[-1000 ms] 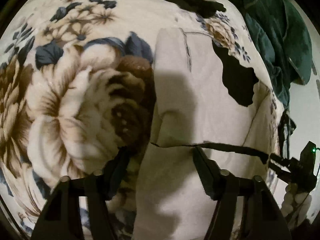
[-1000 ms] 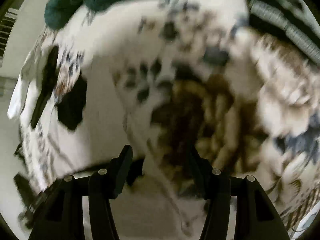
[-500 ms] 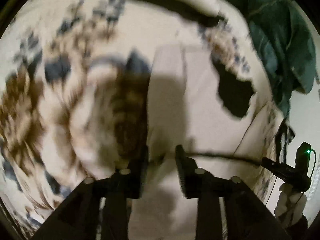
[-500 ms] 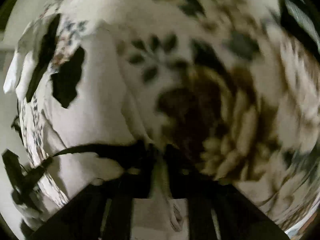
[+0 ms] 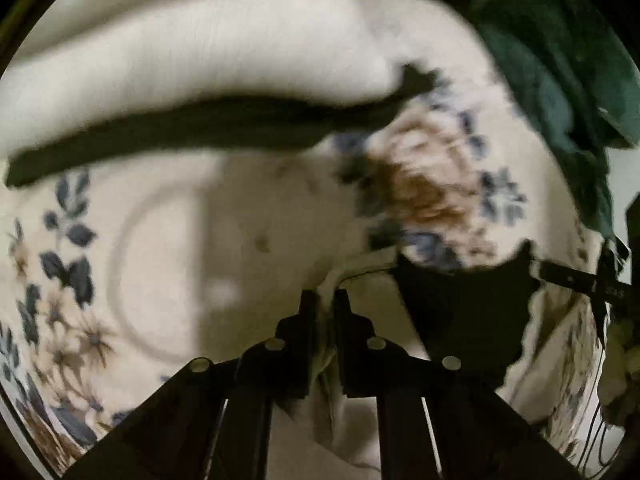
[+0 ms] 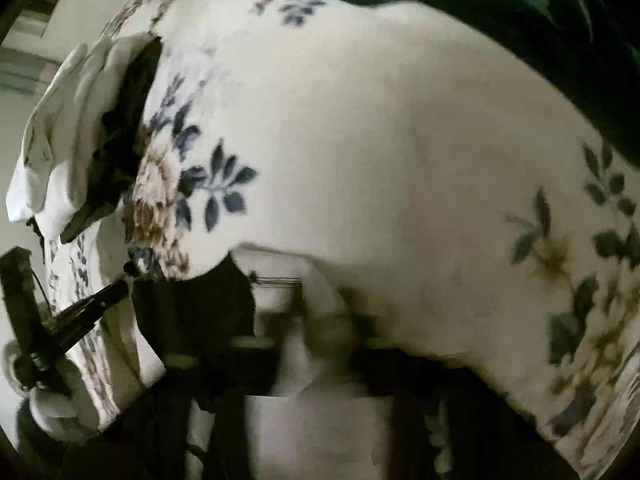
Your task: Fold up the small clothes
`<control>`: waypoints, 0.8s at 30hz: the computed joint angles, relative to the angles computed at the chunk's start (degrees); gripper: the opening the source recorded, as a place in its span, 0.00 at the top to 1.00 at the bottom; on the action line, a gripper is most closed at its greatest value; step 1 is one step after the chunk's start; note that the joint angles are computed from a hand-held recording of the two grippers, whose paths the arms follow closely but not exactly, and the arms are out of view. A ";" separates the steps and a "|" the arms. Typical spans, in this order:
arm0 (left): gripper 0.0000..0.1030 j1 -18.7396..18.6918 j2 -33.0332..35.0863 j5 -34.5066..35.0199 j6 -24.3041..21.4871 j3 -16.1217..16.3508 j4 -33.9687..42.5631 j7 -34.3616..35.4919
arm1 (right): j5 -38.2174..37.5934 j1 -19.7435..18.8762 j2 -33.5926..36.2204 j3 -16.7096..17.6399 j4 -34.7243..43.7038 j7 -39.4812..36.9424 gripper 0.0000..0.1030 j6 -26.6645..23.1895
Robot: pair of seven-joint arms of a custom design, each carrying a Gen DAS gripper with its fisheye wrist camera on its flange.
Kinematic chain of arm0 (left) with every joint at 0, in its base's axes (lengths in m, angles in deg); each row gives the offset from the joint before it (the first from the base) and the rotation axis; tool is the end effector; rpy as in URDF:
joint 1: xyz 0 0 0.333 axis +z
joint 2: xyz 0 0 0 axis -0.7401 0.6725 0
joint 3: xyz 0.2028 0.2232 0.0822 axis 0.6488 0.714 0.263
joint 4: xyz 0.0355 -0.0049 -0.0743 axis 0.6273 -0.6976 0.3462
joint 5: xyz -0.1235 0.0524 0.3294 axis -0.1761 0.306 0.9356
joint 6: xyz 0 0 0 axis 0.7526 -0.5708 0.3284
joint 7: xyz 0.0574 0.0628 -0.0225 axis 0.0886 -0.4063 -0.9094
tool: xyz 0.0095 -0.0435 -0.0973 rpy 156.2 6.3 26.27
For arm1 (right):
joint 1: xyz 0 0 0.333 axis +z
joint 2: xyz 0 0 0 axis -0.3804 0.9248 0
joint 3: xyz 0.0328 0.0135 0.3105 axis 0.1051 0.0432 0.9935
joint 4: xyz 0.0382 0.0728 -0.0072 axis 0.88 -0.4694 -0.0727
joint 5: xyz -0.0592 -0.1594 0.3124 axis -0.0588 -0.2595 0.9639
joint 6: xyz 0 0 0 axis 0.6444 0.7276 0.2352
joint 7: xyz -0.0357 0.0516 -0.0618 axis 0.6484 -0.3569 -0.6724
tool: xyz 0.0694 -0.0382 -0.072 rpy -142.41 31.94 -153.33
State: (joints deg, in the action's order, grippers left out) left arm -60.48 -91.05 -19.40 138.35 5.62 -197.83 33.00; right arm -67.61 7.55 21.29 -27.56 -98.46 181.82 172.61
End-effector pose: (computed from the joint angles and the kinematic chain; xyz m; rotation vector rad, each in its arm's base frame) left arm 0.4017 -0.2300 0.5243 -2.3814 1.9615 -0.5001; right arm 0.5202 0.4415 0.4747 -2.1405 1.8889 0.3194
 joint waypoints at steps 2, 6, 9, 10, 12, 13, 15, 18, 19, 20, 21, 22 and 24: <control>0.94 -0.33 -3.39 0.74 -0.23 -0.51 -0.92 -0.17 | 1.05 -0.28 -4.00 0.33 -4.73 0.05 0.95 3.80; 0.94 -0.74 -13.26 -0.11 -1.59 -1.22 -3.61 -2.41 | 4.44 -0.95 -14.70 1.32 -15.47 -1.16 0.96 9.75; 0.94 -1.78 -23.28 -2.67 -4.18 -2.02 -6.06 -5.58 | 6.98 -0.19 -23.78 1.61 -23.40 -2.34 0.96 11.82; 0.94 -2.03 -25.87 -3.78 -5.57 -2.47 -6.54 -7.12 | 8.37 0.27 -27.55 1.62 -26.73 -3.08 0.96 12.23; 0.94 -2.49 -29.59 -6.01 -7.51 -3.39 -7.86 -9.98 | 11.23 1.65 -34.14 1.17 -33.00 -4.24 0.96 12.37; 0.94 -3.19 -32.12 -7.61 -8.48 -3.73 -9.28 -11.65 | 11.58 2.51 -37.50 1.01 -36.16 -4.06 0.96 11.92; 0.94 -4.97 -37.01 -10.56 -11.92 -4.65 -12.00 -15.06 | 12.37 4.57 -43.21 0.77 -42.07 -3.17 0.96 10.76; 0.89 -8.23 -40.94 -16.50 -14.63 -5.36 -17.00 -18.74 | 14.12 7.80 -49.62 -0.36 -49.87 -3.41 0.95 7.23; 0.84 -9.63 -42.53 -19.30 -15.00 -5.00 -19.31 -19.86 | 15.01 8.81 -50.56 -0.92 -51.58 -3.88 0.95 5.32; 0.79 -10.73 -44.80 -21.70 -16.44 -4.96 -21.67 -21.95 | 16.05 9.61 -51.06 -1.51 -52.95 -4.34 0.90 3.45; 0.75 -11.06 -46.30 -22.53 -17.48 -5.34 -22.51 -23.33 | 16.37 10.00 -50.93 -1.82 -53.59 -4.14 0.77 0.80; 0.73 -11.17 -48.53 -23.12 -18.77 -5.66 -23.38 -25.27 | 16.63 10.03 -50.91 -1.98 -54.19 -3.60 0.70 -0.92; 0.55 -10.85 -52.64 -24.36 -20.51 -5.84 -24.90 -28.93 | 18.09 9.62 -52.70 -2.37 -56.19 -1.68 0.50 -2.05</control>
State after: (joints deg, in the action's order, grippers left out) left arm -71.33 -143.70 -43.76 117.84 -0.22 -222.72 4.07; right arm -49.53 17.17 -31.41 -29.93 -154.66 180.13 170.56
